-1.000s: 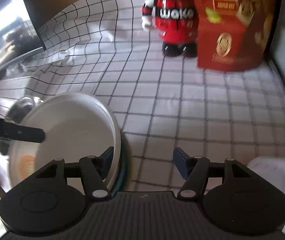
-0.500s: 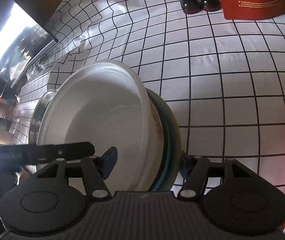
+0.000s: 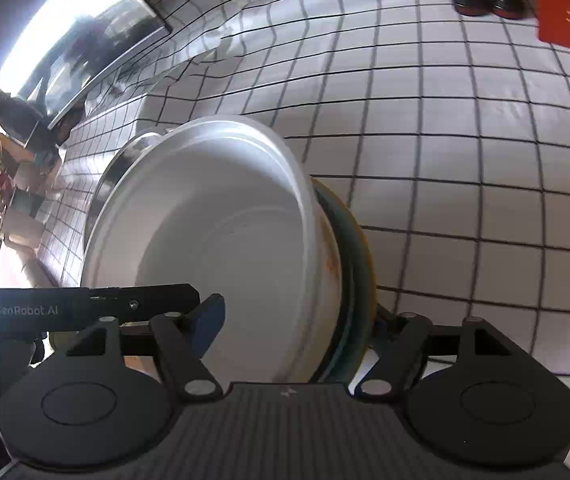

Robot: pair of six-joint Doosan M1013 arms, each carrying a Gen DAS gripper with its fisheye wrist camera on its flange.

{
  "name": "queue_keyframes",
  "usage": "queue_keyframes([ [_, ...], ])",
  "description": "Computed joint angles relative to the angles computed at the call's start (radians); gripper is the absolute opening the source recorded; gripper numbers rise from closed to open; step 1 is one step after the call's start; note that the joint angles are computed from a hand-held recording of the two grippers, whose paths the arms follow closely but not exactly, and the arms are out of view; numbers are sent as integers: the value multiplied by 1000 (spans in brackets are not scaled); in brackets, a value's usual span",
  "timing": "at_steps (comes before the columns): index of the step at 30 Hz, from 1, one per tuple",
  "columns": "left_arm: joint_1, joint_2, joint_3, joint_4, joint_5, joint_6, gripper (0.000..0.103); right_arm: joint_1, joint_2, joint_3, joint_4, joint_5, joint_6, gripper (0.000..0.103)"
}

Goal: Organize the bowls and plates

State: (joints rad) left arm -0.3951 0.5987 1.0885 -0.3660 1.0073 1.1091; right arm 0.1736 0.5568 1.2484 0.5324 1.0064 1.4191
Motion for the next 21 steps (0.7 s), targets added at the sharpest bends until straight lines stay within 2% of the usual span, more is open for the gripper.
queue_keyframes([
  [4,11,-10,25,-44,-27,-3,49,11,8,-16,-32,4,-8,78],
  [7,12,-6,17,-50,-20,-10,49,14,6,-17,-62,-15,0,78],
  [13,12,10,-6,-45,2,-10,49,61,-31,20,-334,-154,53,78],
  [17,4,21,-30,-12,28,-16,49,76,-60,63,-394,-251,31,78],
  [21,0,35,-58,10,62,-29,49,85,-78,102,-452,-362,109,79],
])
